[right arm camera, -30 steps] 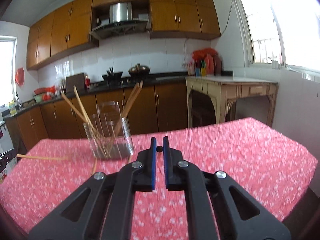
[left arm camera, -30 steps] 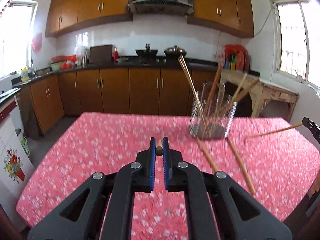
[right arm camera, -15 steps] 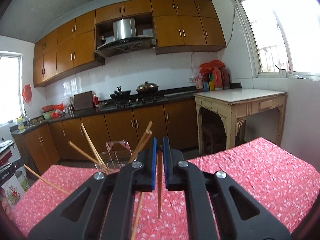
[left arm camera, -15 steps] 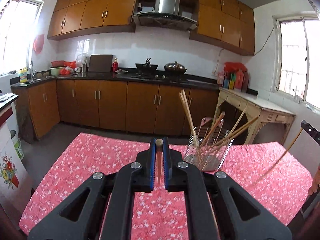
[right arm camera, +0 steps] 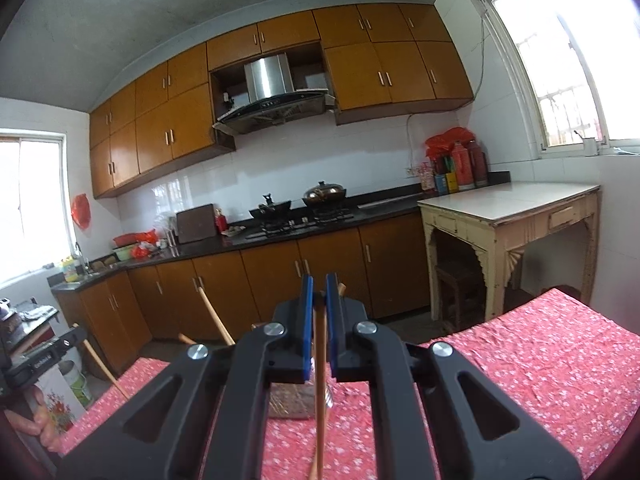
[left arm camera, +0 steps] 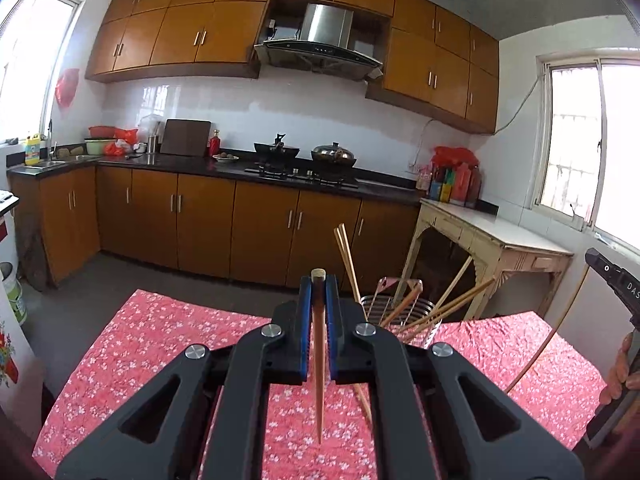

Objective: Organize utensils
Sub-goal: 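Lift both held chopsticks and carry them over the wire basket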

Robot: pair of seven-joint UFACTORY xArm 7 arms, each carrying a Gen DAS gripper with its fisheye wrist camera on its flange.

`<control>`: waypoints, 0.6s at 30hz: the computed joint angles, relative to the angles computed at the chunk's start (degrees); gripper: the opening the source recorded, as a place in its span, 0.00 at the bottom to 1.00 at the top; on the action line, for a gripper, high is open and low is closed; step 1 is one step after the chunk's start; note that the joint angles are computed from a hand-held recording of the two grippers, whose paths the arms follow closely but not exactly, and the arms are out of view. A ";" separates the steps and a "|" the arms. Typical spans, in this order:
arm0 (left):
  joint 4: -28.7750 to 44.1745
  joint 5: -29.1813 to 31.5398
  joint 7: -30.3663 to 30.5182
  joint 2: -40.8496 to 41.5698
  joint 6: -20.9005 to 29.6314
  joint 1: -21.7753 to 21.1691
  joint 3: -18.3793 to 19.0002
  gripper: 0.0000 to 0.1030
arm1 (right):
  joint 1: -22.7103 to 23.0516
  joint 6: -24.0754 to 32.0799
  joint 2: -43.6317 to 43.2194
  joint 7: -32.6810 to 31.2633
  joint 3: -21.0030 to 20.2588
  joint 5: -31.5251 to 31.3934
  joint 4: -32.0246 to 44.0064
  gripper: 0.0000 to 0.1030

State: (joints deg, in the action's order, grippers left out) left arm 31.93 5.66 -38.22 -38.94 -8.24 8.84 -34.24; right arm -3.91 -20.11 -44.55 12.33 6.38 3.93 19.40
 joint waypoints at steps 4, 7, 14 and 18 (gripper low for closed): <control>4.20 0.37 -0.07 1.37 0.06 4.53 -2.29 0.06 | 0.80 -1.97 3.14 0.34 0.32 -0.05 4.30 0.07; 8.19 0.67 -0.11 3.35 0.32 7.11 -3.47 0.06 | -0.02 -4.27 7.31 0.06 1.73 0.40 9.33 0.07; 19.19 2.43 -2.28 6.46 1.28 20.07 -12.18 0.06 | -5.19 -7.53 19.05 -4.06 8.66 5.89 21.85 0.07; 24.94 3.92 -4.22 8.47 1.82 26.88 -17.84 0.06 | -8.77 -8.24 26.75 -10.53 13.67 12.06 27.95 0.07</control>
